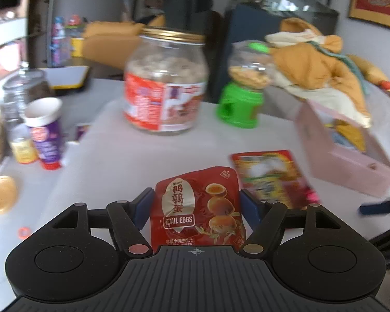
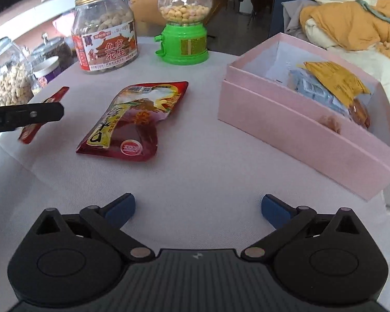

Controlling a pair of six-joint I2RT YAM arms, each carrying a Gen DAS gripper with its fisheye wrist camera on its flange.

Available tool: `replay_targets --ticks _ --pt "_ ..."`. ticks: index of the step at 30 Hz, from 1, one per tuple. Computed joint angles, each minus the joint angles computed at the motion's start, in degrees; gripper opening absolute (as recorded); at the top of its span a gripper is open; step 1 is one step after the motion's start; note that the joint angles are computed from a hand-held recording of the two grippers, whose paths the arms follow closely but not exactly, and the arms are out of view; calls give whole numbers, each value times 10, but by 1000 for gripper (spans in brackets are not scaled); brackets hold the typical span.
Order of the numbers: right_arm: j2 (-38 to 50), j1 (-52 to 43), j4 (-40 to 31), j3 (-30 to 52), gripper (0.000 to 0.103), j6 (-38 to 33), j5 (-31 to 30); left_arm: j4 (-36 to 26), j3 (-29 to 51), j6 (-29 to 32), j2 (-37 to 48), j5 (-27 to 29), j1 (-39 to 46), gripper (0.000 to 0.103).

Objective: Organize snacks
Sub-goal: 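Hold the quail-egg packet in the left tool while right tool approaches the red-yellow bag, then grasp the red-yellow snack bag with the right tool and lift it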

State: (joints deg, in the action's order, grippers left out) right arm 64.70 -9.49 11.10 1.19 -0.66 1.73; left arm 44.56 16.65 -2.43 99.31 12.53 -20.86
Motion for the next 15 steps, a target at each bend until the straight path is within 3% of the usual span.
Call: replay_targets --ticks 3,6,8,9,11,12,15 --pt "-13 27 15 17 103 32 -18 51 -26 4 25 3 29 76" --pt "119 14 104 75 103 110 -99 129 -48 7 75 64 79 76" --pt "228 15 138 134 103 156 -133 136 -51 -2 78 98 105 76" --pt "271 22 149 160 103 169 -134 139 -50 -4 82 107 111 76" --pt "308 64 190 172 101 168 -71 139 -48 -5 82 110 112 77" --pt "314 84 179 184 97 157 -48 141 -48 -5 83 108 110 77" --pt "295 127 124 209 60 146 -31 140 -48 -4 83 119 113 77"
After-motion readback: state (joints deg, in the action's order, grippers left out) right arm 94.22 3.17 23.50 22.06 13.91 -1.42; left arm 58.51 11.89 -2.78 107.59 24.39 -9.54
